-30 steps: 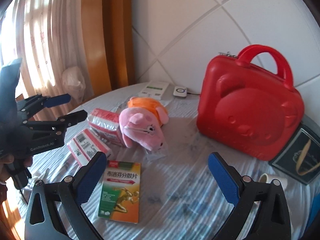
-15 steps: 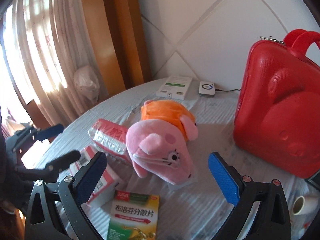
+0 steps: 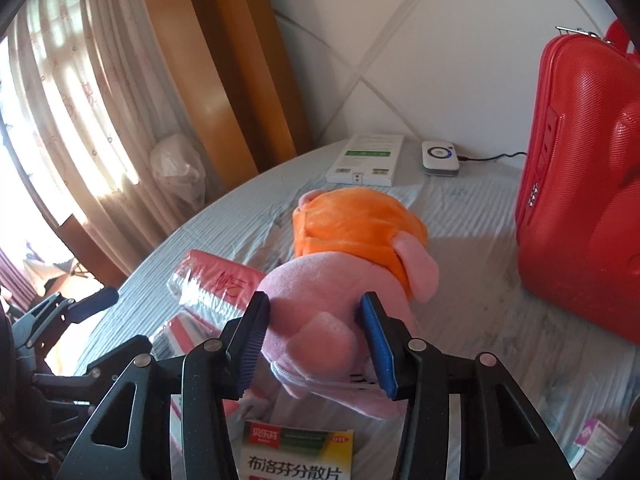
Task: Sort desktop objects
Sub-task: 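Grasp the pink pig plush with the right tool while the left tool approaches the pad packs, then lift the pig with the right tool while the left tool grasps the pink-and-white pad pack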
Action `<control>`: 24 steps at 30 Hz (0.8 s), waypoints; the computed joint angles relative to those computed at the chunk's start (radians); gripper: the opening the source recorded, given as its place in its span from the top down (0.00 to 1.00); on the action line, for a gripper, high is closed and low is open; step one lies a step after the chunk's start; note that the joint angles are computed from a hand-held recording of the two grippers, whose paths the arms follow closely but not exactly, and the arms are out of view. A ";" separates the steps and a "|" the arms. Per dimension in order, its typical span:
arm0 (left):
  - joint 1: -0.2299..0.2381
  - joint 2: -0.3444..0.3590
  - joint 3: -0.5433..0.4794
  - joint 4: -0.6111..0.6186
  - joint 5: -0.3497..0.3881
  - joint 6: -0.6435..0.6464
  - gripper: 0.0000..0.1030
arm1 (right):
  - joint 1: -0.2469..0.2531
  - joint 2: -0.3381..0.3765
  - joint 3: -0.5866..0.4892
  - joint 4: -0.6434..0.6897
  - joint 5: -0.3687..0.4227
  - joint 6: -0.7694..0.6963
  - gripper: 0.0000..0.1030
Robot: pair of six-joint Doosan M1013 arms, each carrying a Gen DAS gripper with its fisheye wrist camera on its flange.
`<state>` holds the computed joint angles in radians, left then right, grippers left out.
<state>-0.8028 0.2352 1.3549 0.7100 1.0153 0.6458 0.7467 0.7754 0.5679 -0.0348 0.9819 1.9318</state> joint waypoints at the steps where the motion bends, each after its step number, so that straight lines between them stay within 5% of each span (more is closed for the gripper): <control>1: 0.000 0.000 0.002 -0.001 -0.001 0.001 0.38 | 0.003 -0.002 0.003 -0.007 0.000 -0.002 0.55; 5: 0.000 -0.007 0.013 -0.010 -0.007 0.012 0.38 | 0.014 -0.022 0.041 -0.047 -0.016 -0.009 0.53; 8: 0.001 -0.010 0.019 -0.021 -0.005 0.019 0.38 | 0.016 -0.013 0.027 -0.055 0.017 -0.019 0.61; 10: 0.002 -0.015 0.026 -0.040 -0.012 0.033 0.38 | 0.016 -0.016 0.023 -0.044 0.019 -0.028 0.82; 13: 0.000 -0.019 0.034 -0.072 -0.021 0.069 0.38 | 0.010 -0.021 0.027 -0.007 0.018 -0.043 0.90; 24: -0.009 -0.036 0.067 -0.107 0.004 0.093 0.38 | -0.006 0.007 -0.031 0.071 0.088 -0.079 0.88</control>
<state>-0.8115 0.1987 1.4218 0.6031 1.0191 0.7384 0.7402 0.7823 0.5369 0.0365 1.0704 1.8533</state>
